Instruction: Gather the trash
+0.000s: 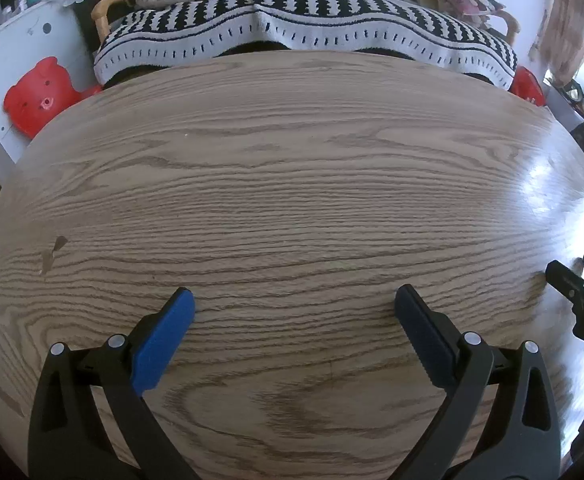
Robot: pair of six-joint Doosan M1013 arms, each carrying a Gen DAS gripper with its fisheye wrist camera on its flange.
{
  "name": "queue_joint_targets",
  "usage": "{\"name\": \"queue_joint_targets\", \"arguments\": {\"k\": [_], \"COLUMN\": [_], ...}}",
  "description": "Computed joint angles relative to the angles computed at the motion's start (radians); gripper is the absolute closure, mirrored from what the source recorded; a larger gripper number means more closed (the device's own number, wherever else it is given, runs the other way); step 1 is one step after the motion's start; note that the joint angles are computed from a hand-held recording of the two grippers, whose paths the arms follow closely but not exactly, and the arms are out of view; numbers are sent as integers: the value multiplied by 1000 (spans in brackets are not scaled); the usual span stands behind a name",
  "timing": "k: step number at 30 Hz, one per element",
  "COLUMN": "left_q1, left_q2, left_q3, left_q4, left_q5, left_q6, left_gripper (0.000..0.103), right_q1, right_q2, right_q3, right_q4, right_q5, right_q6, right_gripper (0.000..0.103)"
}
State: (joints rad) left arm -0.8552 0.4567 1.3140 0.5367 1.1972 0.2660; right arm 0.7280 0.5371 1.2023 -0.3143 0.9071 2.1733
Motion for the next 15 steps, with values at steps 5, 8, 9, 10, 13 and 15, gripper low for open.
{"name": "queue_joint_targets", "arguments": {"k": [5, 8, 9, 10, 13, 15], "left_q1": [-8, -9, -10, -10, -13, -16], "left_q2": [-2, -4, -4, -3, -1, 1], "left_q3": [10, 15, 16, 17, 18, 19], "left_q4": [30, 37, 41, 49, 66, 82], "left_q5": [-7, -17, -18, -18, -13, -11], "left_q6": [-20, -17, -19, -25, -47, -63], "left_gripper": [6, 6, 6, 6, 6, 6], "right_q1": [0, 1, 1, 3, 6, 8], "right_q2": [0, -1, 0, 1, -2, -4], "right_q3": [1, 4, 3, 3, 11, 15], "right_q4": [-1, -11, -15, -21, -36, -44], "right_q5": [-2, -10, -11, -13, -24, -32], "right_q6": [2, 14, 19, 25, 43, 49], "right_gripper": [5, 5, 5, 5, 5, 5]}}
